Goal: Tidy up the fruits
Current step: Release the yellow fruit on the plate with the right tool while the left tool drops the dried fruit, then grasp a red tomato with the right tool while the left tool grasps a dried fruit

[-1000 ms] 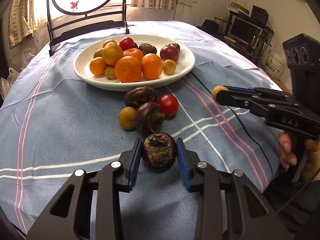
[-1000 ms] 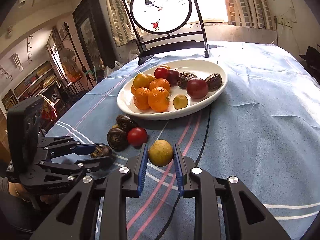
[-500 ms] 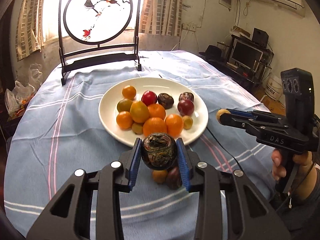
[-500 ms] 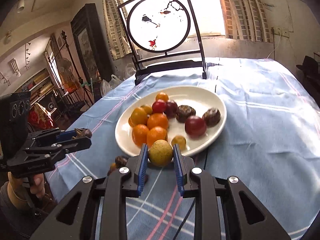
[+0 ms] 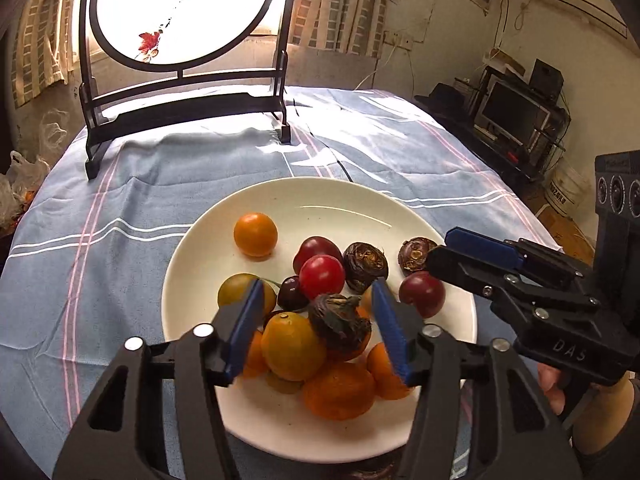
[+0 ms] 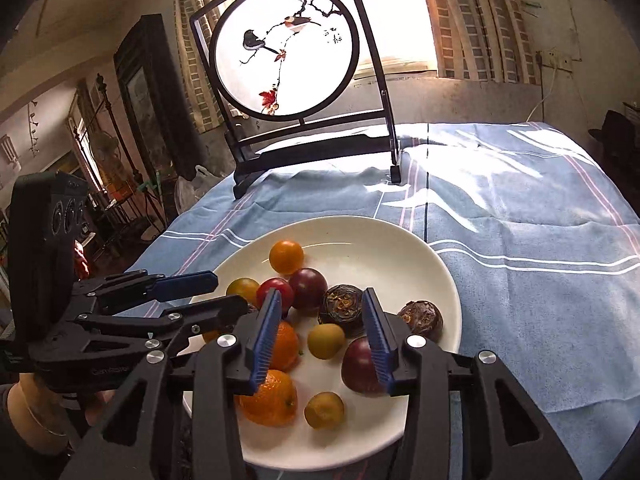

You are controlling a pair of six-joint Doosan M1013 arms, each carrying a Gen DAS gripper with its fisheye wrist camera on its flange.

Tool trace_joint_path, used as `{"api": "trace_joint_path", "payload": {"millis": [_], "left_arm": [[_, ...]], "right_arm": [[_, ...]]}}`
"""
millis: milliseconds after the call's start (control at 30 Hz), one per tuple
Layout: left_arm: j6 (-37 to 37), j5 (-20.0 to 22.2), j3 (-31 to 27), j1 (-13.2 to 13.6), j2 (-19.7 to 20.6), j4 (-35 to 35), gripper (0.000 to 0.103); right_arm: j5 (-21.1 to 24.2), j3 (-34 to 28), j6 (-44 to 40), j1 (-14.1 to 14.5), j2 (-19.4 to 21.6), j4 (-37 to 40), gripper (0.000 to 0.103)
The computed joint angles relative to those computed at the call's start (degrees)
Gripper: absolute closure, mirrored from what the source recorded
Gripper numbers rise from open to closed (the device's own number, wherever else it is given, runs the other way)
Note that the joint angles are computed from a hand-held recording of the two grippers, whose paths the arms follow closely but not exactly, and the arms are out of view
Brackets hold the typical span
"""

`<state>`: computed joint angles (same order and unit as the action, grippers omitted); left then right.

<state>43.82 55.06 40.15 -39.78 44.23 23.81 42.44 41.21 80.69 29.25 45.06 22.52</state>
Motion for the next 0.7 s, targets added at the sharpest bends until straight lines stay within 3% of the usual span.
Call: {"api": "trace_joint_path", "payload": {"millis": [133,367,467,700], "left_arm": [[-3.77,-2.79,5.94,-1.00,-3.49,3.33,0.036],[-4.71,-4.97,18.87,-4.25,-10.39,5.76,0.036],[-3.45,-5.12,21.80,-5.68,-11.42,5.73,0.036],[-0.34,-1.72,19.82,-8.26,-8.79,8.03,0.058]], "right_arm": [[-1.25,4.36,-2.47,0.02,-2.52,1.68,0.060],[-1.34,17.67,-15.18,0.87,-9.87,8.36,0.060],[-3.33,22.03,-17.23,1.82,-11.90,6.18,0.060],[-5.10,24.54,-14.84,0.46,-12.67,10.84,0.060]]}}
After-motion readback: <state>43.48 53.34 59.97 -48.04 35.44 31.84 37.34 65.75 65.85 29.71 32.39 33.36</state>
